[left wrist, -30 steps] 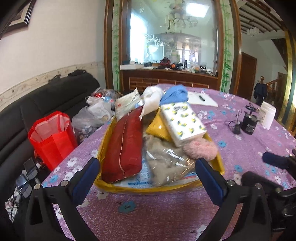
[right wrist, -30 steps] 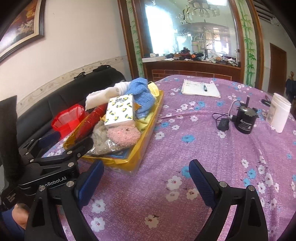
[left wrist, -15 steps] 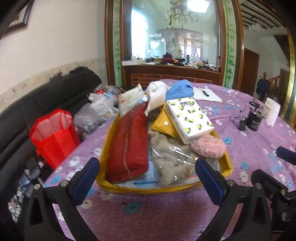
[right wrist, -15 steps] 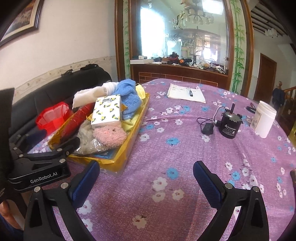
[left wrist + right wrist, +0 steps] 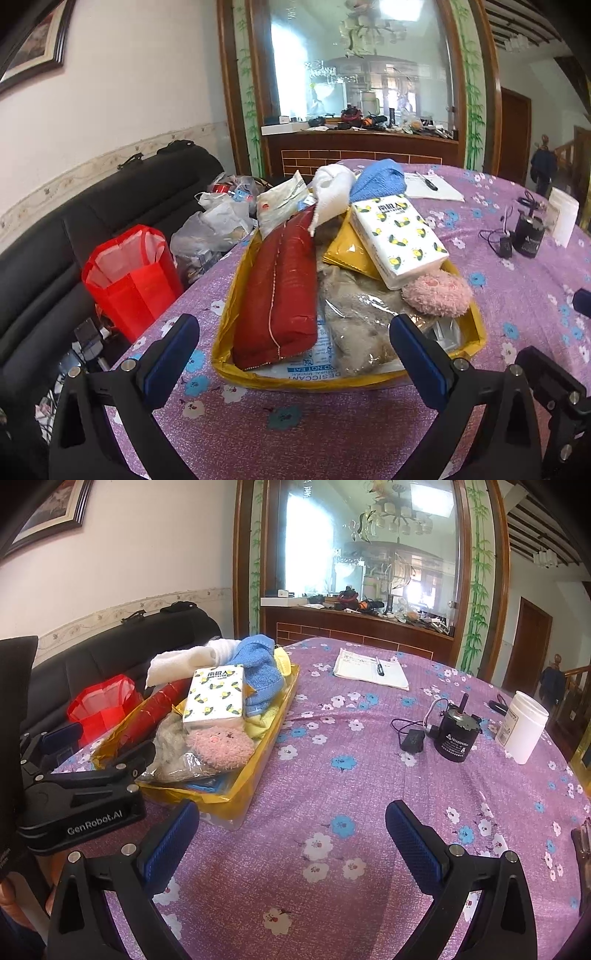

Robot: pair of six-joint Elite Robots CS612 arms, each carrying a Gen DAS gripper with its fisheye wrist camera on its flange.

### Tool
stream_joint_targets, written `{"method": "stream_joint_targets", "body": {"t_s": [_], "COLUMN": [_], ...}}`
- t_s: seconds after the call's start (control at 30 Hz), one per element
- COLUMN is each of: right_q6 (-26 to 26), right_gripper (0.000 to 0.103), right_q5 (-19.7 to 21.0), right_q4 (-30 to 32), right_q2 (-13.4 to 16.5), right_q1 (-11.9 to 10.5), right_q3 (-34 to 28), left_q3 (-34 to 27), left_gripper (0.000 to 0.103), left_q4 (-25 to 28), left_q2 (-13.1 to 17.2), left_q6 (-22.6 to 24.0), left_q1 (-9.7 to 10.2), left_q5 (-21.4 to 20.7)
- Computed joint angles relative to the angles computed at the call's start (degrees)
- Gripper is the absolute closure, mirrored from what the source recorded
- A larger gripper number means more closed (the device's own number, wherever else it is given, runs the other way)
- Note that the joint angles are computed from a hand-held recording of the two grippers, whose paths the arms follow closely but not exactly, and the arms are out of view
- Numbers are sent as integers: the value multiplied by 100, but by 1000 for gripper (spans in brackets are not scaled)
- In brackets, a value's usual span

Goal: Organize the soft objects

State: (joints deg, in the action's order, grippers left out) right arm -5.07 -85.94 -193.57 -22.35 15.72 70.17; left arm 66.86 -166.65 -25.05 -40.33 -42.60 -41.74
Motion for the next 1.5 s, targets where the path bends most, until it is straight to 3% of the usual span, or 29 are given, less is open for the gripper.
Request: {"method": "stream_joint_targets", "body": {"t_s": [0.2, 0.8, 1.2, 1.5], "right_q6": [-57, -61, -87, -103], "right_gripper": [1, 1, 1, 1], "right_q5": [-91, -170, -199, -209], "right_q4": [30, 84, 44, 32], "right_q2": [7, 14, 19, 10], "right_q1": [21, 31, 34, 30], "right_q3": [-18, -39, -35, -18], "left_q3": [24, 89, 55, 45], "left_gripper": [0, 0, 0, 0], "left_q4": [50, 141, 411, 442], "left_q2": [-10, -85, -70, -70], "left_q6": [-34, -280, -366, -388], "left_q1": [-27, 36, -32, -38], "left_q5": [106, -113, 311, 303]}}
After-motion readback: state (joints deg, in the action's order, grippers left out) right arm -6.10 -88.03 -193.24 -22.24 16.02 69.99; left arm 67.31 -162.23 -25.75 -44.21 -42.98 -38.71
